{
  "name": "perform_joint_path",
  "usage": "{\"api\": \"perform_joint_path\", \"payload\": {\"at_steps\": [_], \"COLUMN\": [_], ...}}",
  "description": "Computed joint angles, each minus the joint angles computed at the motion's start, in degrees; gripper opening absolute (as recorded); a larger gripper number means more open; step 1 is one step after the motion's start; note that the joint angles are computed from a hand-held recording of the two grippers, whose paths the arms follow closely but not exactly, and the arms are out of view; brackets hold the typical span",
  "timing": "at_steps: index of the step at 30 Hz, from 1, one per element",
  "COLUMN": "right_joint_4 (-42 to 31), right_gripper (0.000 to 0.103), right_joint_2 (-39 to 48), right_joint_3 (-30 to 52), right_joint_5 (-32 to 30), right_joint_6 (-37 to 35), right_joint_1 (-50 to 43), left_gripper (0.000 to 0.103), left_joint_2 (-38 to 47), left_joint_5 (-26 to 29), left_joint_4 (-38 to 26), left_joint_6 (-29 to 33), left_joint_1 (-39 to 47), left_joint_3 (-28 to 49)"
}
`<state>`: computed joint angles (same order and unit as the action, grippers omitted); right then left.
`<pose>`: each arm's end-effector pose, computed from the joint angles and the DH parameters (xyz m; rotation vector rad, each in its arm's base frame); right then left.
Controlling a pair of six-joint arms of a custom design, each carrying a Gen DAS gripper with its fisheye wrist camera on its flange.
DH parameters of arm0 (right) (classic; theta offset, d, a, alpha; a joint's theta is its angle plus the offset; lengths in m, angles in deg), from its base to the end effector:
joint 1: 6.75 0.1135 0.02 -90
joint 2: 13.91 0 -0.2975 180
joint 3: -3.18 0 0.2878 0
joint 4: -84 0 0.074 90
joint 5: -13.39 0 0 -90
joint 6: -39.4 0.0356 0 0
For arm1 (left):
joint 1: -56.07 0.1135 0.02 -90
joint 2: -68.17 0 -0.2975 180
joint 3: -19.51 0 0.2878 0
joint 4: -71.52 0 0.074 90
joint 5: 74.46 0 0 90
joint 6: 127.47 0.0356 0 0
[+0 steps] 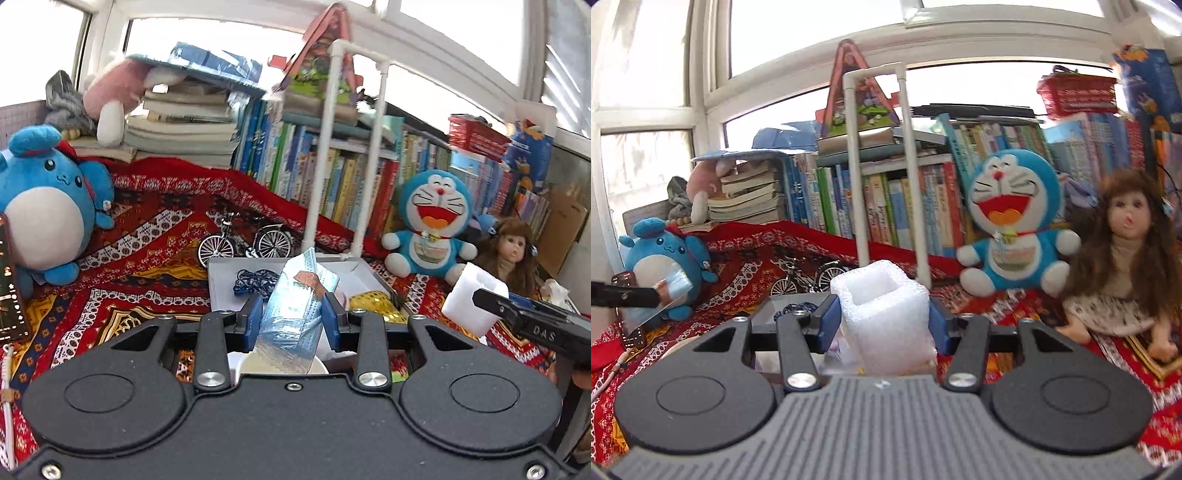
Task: Organize soft objects
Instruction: 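Lift and carry the mask packet and foam cube with both tools to the tray, then lower both tools into the tray and open them to release the mask packet and foam cube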
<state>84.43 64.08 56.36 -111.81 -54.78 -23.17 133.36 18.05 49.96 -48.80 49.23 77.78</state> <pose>0.3063 -0.0689 0.2412 -0.1832 1.9239 0.3727 0.2750 -0.0346 0.2966 -0.0543 2.0754 -0.2400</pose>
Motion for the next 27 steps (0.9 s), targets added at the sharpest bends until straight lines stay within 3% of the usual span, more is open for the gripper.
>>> {"api": "perform_joint_path", "payload": {"at_steps": [8, 17, 27], "right_joint_4": [-7.8, -15.3, -21.0], "right_gripper": [0.057, 0.057, 0.052], "right_joint_2": [9.1, 19.6, 25.3], "right_joint_3": [11.7, 21.6, 25.6], "right_joint_5": [3.6, 7.6, 10.3], "right_joint_6": [0.2, 3.0, 1.0], "right_joint_1": [6.8, 12.1, 14.9], "left_gripper": [0.033, 0.033, 0.033], "left_joint_2": [17.1, 33.6, 44.1], "left_joint_5": [8.7, 6.8, 6.1], "left_joint_4": [-6.1, -12.0, -14.6], "left_joint_6": [1.7, 4.5, 4.9], "left_joint_1": [6.0, 5.9, 6.4], "left_joint_3": [15.4, 28.7, 36.0]}}
